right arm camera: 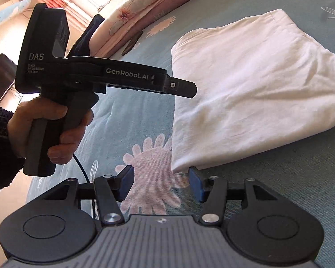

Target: Fold clothes

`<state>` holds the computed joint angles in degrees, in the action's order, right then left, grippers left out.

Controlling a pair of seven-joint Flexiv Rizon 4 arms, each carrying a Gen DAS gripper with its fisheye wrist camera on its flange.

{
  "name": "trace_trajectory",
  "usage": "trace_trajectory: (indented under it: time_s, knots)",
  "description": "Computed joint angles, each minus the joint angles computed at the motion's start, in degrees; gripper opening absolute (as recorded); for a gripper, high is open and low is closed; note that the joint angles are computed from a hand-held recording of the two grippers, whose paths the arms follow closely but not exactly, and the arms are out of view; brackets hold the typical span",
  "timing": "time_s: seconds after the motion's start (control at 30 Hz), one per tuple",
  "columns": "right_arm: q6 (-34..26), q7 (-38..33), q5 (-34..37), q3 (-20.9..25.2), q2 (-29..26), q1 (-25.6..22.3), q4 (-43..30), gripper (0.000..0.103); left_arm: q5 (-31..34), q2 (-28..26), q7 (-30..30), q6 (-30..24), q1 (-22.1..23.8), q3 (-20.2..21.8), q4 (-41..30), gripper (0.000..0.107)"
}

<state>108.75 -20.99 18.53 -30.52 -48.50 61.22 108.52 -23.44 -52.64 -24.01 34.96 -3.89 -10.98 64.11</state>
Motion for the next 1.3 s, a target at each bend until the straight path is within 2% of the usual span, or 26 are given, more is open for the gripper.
trace_trajectory:
  time_s: [0.03,0.1,0.13,0.27,0.37,0.53,0.6,0.63,0.7,0.8,0.97,1.07,1.13,1.17,1.23,1.27,1.3]
  knots:
    - [-0.5,1.0,1.3,-1.5,-0.9,1.4,-0.3,0.059,-0.9,0.6,0.2,1.0,0.5,-0.6,1.0,0.062]
    - [0.0,3.3,2.8,-1.8,-2.0,1.8,-0.7,0.063,-3.1,1.7,0.8,2.6,1.6,-1.9,2.7,0.061]
    - [0.0,4.5,3.8,-2.5,-2.9,2.6,-1.0,0.063,-4.9,1.9,1.3,1.9,2.5,-3.1,2.9,0.061]
    - [-1.3,7.9,5.2,-10.4,-7.1,8.6,-0.9,0.063,-9.1,-1.5,-0.3,-10.5,3.6,-5.2,-3.7,0.068]
    - [0.2,9.7,5.3,-11.1,-8.3,8.7,-1.3,0.066,-8.1,-5.8,-2.1,-17.9,1.8,-4.0,-10.8,0.068]
    - [0.1,10.8,5.5,-12.3,-9.7,8.8,-2.4,0.066,-3.3,-10.9,-5.6,-14.7,-2.0,-0.3,-17.7,0.068]
    - [0.7,11.2,5.5,-12.0,-10.4,8.2,-3.3,0.068,-2.6,-13.3,-8.1,-17.0,-2.5,0.0,-21.9,0.069]
    - [1.1,11.4,5.6,-11.5,-10.8,7.6,-4.0,0.069,-2.0,-13.1,-7.4,-16.7,-2.5,-0.1,-21.6,0.069]
    - [1.6,12.2,6.4,-10.7,-11.6,6.6,-5.9,0.079,-1.0,-12.4,-5.8,-15.6,-2.7,-0.2,-20.3,0.069]
    - [1.8,13.7,8.2,-10.6,-11.8,7.1,-7.0,0.082,0.3,-11.8,-3.5,-14.3,-3.1,-0.1,-19.3,0.070]
    - [4.0,13.4,9.5,-7.5,-10.0,5.6,-6.5,0.082,0.1,-14.2,-5.9,-18.0,-3.3,0.1,-24.1,0.070]
    - [3.9,14.5,15.6,-9.6,-11.4,7.4,-6.7,0.082,0.2,-14.5,-5.8,-18.2,-3.3,0.0,-24.6,0.071]
    - [7.5,18.5,10.8,-6.5,-11.0,4.1,-7.2,0.082,0.3,-14.4,-5.4,-18.1,-3.3,0.0,-24.4,0.071]
    - [6.3,17.6,10.9,-5.9,-10.7,4.0,-8.1,0.086,0.4,-14.3,-5.2,-17.9,-3.4,0.0,-24.2,0.072]
    - [2.4,12.9,14.2,-8.0,-11.0,6.6,-9.3,0.087,0.6,-14.3,-4.9,-17.9,-3.4,0.1,-24.2,0.072]
    - [3.1,13.4,12.7,-7.2,-10.3,6.1,-8.6,0.087,0.8,-14.4,-4.9,-18.2,-3.5,0.2,-24.7,0.072]
    - [5.2,13.6,11.6,-4.5,-9.0,4.3,-8.0,0.087,1.0,-14.7,-4.9,-18.7,-3.6,0.4,-25.4,0.072]
